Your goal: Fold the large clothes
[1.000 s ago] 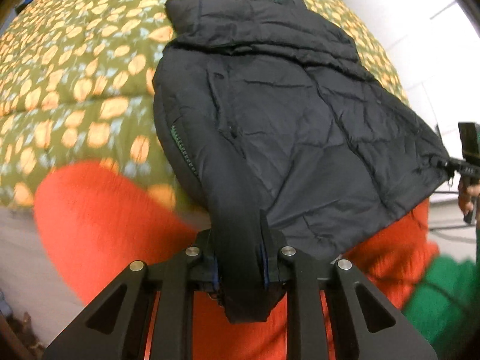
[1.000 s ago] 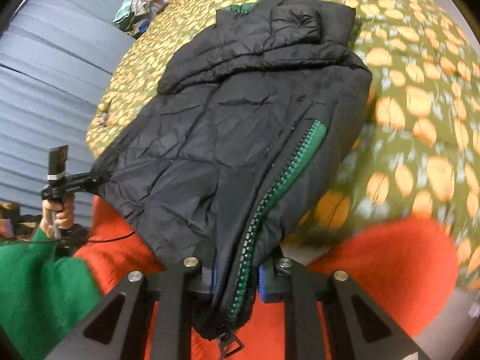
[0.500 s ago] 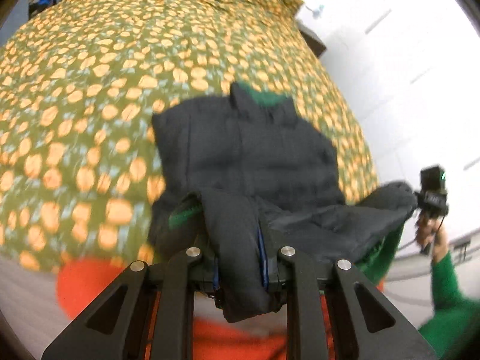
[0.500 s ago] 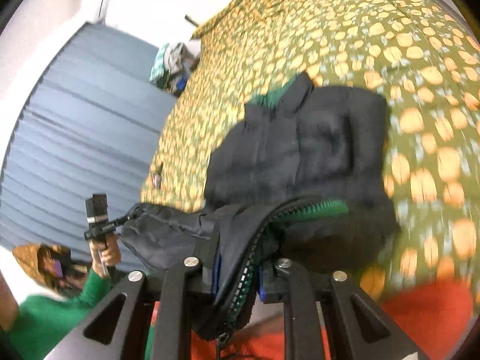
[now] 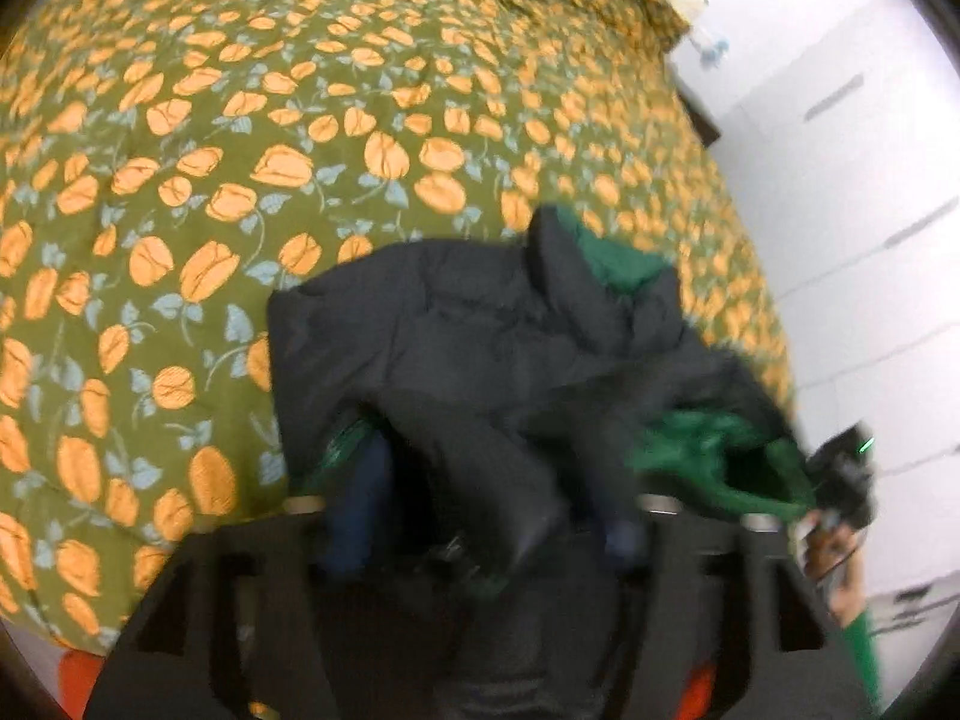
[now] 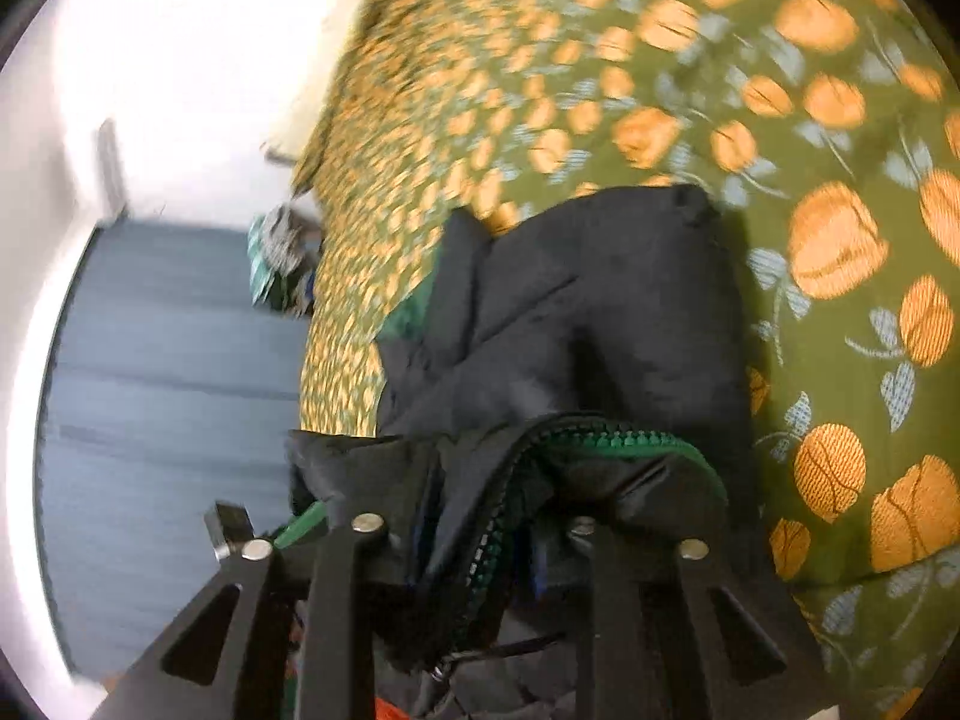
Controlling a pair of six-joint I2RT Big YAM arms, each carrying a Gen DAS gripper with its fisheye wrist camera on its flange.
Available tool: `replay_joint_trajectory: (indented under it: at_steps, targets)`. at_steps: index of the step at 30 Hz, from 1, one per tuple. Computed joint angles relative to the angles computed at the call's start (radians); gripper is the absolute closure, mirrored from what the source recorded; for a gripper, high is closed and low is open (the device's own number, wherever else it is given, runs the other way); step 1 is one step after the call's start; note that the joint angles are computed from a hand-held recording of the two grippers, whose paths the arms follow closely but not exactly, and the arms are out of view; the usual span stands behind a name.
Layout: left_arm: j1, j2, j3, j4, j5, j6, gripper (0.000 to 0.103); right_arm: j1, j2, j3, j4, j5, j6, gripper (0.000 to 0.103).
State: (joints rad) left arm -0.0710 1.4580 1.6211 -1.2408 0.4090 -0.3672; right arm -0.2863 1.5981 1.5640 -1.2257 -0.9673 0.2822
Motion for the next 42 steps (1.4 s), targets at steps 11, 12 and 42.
replay_joint_trajectory:
  at_steps: [11,12,42]
  targets:
    - [0.034,0.019,0.0,-0.009,-0.046,0.091,0.006,0.019,-0.018,0.068,0.077,0.079,-0.064,0.012]
    - [0.022,0.027,-0.01,-0.01,-0.088,0.115,0.006,0.029,-0.02,0.081,0.068,0.148,-0.108,0.012]
    - [-0.11,0.172,0.033,0.284,-0.576,0.104,0.09,0.255,0.078,0.215,0.283,0.93,-0.375,0.089]
